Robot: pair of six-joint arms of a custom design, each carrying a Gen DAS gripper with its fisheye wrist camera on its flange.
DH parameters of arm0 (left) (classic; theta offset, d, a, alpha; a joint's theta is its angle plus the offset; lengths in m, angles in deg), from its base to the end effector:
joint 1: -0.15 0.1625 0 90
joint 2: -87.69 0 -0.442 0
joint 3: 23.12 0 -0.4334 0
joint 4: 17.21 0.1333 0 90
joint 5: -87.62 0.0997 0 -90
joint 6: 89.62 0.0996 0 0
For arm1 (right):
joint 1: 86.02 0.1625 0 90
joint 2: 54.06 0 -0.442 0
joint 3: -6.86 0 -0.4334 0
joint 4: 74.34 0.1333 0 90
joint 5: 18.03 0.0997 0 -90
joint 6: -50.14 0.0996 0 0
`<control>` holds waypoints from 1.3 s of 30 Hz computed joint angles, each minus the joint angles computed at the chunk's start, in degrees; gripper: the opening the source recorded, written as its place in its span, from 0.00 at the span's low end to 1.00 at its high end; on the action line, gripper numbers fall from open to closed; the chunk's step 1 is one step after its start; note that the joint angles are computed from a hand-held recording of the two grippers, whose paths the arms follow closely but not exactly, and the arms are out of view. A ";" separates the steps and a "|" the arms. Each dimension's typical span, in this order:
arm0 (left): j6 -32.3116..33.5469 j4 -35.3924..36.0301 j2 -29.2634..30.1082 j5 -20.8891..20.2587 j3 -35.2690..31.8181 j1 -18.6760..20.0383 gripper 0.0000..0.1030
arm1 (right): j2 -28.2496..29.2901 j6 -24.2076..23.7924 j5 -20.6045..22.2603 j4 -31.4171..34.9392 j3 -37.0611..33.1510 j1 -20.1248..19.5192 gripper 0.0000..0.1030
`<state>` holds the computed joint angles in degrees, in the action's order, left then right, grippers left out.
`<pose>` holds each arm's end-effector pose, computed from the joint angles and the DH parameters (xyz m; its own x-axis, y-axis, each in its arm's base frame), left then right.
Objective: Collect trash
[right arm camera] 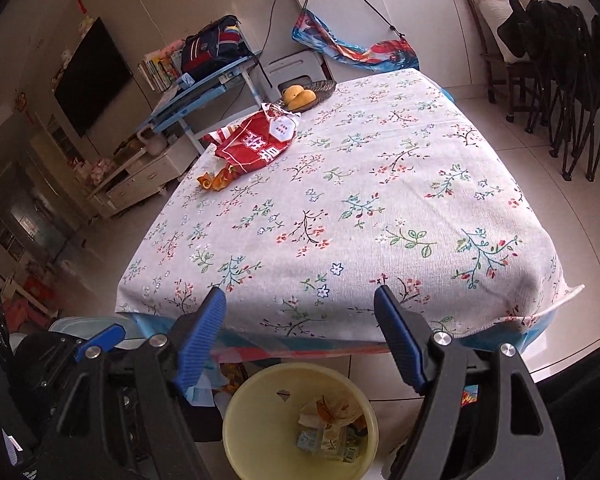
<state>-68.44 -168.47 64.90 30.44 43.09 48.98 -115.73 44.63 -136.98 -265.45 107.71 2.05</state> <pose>-0.4139 -0.7577 -0.0133 -0.4654 0.6582 -0.5918 0.8524 0.5134 -0.0993 0.0625 -0.6720 0.3247 -0.8577 0.4091 0.3114 -0.0668 0.5119 -0.8564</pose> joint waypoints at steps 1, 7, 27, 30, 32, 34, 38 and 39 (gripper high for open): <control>0.31 -0.83 0.16 0.35 -0.16 -0.01 0.77 | 0.11 -0.35 -0.14 -0.08 -0.09 0.02 0.72; -1.45 -1.46 0.45 0.71 -1.30 0.37 0.81 | 0.87 -2.12 -1.47 -0.65 -0.56 0.45 0.74; -2.21 -3.28 1.10 2.40 -1.98 0.78 0.86 | 2.28 -4.57 -3.18 -0.86 -1.61 1.13 0.74; -2.30 -3.51 1.11 2.45 -2.02 0.83 0.87 | 2.36 -4.62 -3.21 -0.85 -1.68 1.16 0.74; -2.43 -3.49 1.12 2.48 -2.10 0.88 0.87 | 2.51 -4.73 -3.32 -0.84 -1.82 1.25 0.74; -2.51 -3.54 1.10 2.46 -2.15 0.92 0.87 | 2.66 -4.83 -3.43 -0.76 -2.01 1.34 0.74; -2.63 -3.76 1.13 2.49 -2.21 0.96 0.87 | 2.79 -4.98 -3.56 -0.88 -2.15 1.42 0.74; -2.67 -3.70 1.12 2.47 -2.21 0.96 0.87 | 2.81 -5.05 -3.58 -0.91 -2.17 1.44 0.74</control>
